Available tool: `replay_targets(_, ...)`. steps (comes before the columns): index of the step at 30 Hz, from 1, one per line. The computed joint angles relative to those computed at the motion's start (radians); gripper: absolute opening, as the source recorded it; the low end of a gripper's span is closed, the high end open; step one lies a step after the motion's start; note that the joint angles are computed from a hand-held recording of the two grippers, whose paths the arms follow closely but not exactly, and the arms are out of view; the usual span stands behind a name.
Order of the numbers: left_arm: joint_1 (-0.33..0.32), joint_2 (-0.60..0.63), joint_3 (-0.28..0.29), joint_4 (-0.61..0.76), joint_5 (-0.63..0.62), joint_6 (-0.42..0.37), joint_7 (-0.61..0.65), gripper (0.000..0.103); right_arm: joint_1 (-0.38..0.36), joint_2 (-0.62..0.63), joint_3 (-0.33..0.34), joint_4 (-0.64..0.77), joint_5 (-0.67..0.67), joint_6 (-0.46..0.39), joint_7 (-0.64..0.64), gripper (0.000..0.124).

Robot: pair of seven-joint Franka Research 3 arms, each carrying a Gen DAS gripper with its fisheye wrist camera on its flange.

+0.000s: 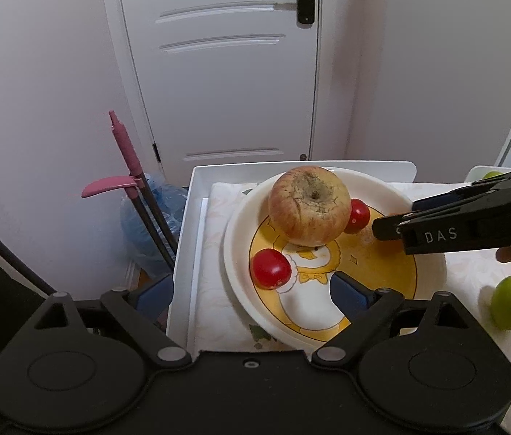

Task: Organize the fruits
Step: 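Carry the tomato and tangerine to the plate and release both, then withdraw both tools from the plate back over the fruit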

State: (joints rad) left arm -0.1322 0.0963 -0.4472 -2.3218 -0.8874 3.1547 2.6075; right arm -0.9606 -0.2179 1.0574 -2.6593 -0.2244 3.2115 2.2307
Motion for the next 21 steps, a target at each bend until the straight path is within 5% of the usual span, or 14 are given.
replay_targets(3,-0.001,-0.002,-0.002,-0.007,0.0,0.017,0.004,0.102,-0.023,-0.047,0.032,-0.017,0.025,0.022,0.019,0.103)
replay_targets(8,-0.035,-0.009,0.043,-0.045,0.176,0.064,-0.149,0.102,0.023,-0.081,0.004,-0.042,0.102,0.038,-0.016,0.103)
replay_targets(12,0.055,-0.016,-0.057,-0.042,0.114,0.053,-0.089,0.102,0.038,-0.126,0.004,-0.052,0.13,0.019,-0.03,0.103)
replay_targets(15,0.081,-0.034,-0.097,-0.028,-0.037,0.022,0.044,0.102,0.094,-0.158,-0.043,-0.068,0.124,0.004,-0.033,0.103)
replay_targets(18,0.051,-0.064,-0.07,-0.034,-0.085,0.004,0.059,0.102,0.161,-0.213,-0.096,-0.103,0.135,0.01,-0.025,0.103)
replay_targets(21,0.01,-0.104,-0.039,-0.052,-0.111,0.006,0.064,0.102,0.287,-0.254,-0.215,-0.138,0.155,-0.016,-0.028,0.103)
